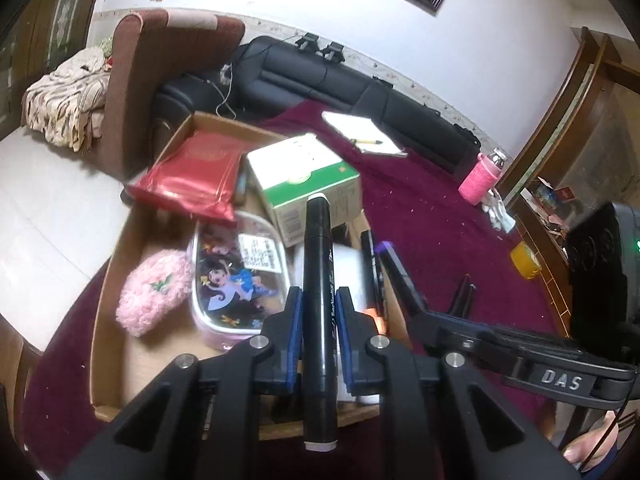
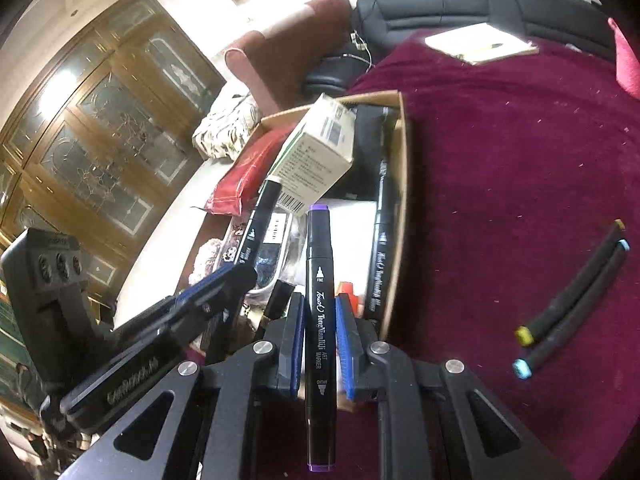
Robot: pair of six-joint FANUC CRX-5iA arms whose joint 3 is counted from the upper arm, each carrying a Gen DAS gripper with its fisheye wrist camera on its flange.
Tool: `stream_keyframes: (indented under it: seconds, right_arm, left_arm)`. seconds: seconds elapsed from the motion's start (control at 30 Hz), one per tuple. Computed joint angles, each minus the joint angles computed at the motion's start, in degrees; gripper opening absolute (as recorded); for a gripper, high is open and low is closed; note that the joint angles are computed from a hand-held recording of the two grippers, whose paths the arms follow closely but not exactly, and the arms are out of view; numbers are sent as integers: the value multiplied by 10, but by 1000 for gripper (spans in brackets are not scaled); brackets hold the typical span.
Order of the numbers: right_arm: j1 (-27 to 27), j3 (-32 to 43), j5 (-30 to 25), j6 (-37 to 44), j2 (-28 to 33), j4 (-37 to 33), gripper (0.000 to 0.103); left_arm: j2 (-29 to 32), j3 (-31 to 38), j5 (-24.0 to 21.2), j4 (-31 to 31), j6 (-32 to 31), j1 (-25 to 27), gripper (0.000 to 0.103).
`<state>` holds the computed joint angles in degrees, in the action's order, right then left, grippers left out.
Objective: Organize objects
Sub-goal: 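Lower both markers into the tray and open both grippers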
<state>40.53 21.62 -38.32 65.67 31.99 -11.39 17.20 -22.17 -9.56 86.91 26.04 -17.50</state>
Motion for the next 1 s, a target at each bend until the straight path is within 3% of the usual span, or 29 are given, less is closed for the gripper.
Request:
stream_keyframes:
  seconds: [0.37, 0.57, 0.67, 0.9, 1.0]
  right_arm:
    - [-4, 43, 4, -33, 40, 28, 18]
    - [-10, 63, 8, -49, 58, 33, 18]
    - [-12, 65, 0, -36, 57, 17, 18]
    - [-21, 55, 4, -8, 44, -20, 21]
    - [-23, 37, 17, -1, 30, -25, 21]
  left_arm:
    - [16, 12, -5, -26, 21, 6, 16]
    - [47, 66, -25, -188, 160, 39, 16]
    - [56, 81, -39, -226, 201, 48, 16]
    - [39, 52, -20, -169, 148, 35, 16]
    - [34, 50, -25, -179, 157, 37, 16]
